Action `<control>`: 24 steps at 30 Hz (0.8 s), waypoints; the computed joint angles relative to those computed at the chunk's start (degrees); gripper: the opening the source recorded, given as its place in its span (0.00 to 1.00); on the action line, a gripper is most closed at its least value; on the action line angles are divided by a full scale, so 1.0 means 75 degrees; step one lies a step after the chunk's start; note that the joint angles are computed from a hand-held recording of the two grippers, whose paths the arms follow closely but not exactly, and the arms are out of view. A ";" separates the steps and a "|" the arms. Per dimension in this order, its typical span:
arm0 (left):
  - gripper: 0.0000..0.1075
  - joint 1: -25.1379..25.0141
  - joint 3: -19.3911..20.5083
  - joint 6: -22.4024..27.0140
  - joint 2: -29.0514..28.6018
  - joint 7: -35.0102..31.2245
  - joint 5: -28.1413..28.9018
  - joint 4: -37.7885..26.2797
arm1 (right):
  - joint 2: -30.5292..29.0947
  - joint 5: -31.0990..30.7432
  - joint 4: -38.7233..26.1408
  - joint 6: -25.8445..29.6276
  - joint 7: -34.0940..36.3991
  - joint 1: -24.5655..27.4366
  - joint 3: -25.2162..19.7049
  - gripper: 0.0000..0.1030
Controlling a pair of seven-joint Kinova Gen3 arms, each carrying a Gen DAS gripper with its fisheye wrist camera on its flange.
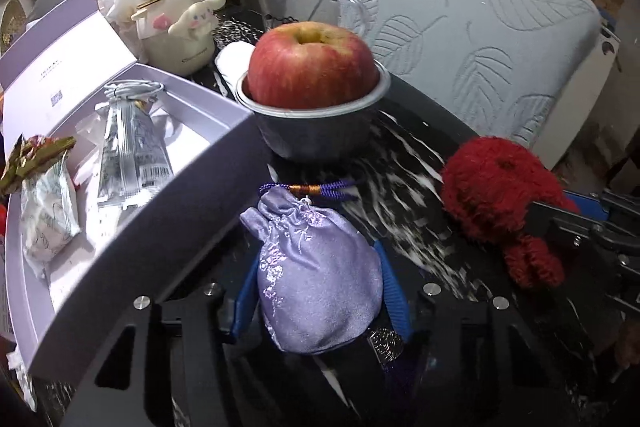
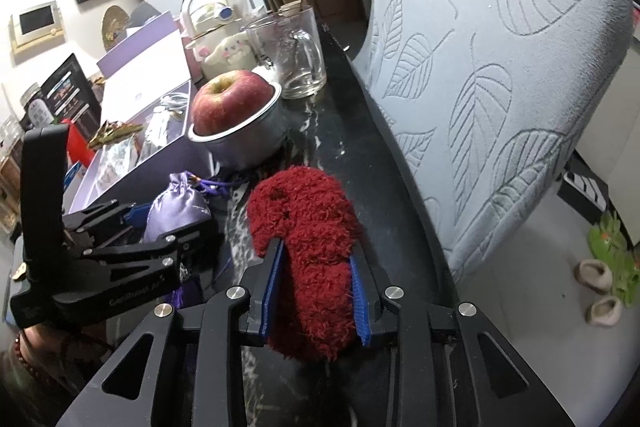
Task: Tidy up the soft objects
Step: 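Grasp the red scrunchie with the right tool while the left tool grasps the lavender pouch, then lift and carry the lavender pouch and red scrunchie over the box with both tools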
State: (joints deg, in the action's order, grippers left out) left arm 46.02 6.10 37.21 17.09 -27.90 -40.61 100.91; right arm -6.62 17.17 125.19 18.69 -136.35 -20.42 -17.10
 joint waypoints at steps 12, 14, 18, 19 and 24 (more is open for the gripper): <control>0.50 0.0077 0.0696 0.0036 -0.0899 0.0359 0.0338 0.0900 | -0.0788 -0.1155 0.0509 0.0210 0.0444 -0.0266 -0.0151 0.29; 0.50 0.0068 0.0824 0.0072 -0.0986 0.0355 0.0409 0.0976 | -0.0890 -0.1335 0.0564 0.0261 0.0569 -0.0318 -0.0198 0.29; 0.50 0.0073 0.1006 0.0120 -0.1122 0.0416 0.0474 0.1100 | -0.1046 -0.1437 0.0643 0.0321 0.0591 -0.0246 -0.0458 0.29; 0.50 0.0063 0.1033 0.0130 -0.1149 0.0428 0.0468 0.1115 | -0.1060 -0.1434 0.0666 0.0297 0.0618 -0.0243 -0.0511 0.32; 0.50 0.0051 0.1171 0.0196 -0.1270 0.0581 0.0433 0.1201 | -0.0820 -0.1419 0.0509 0.0468 0.0617 -0.0237 -0.0642 0.64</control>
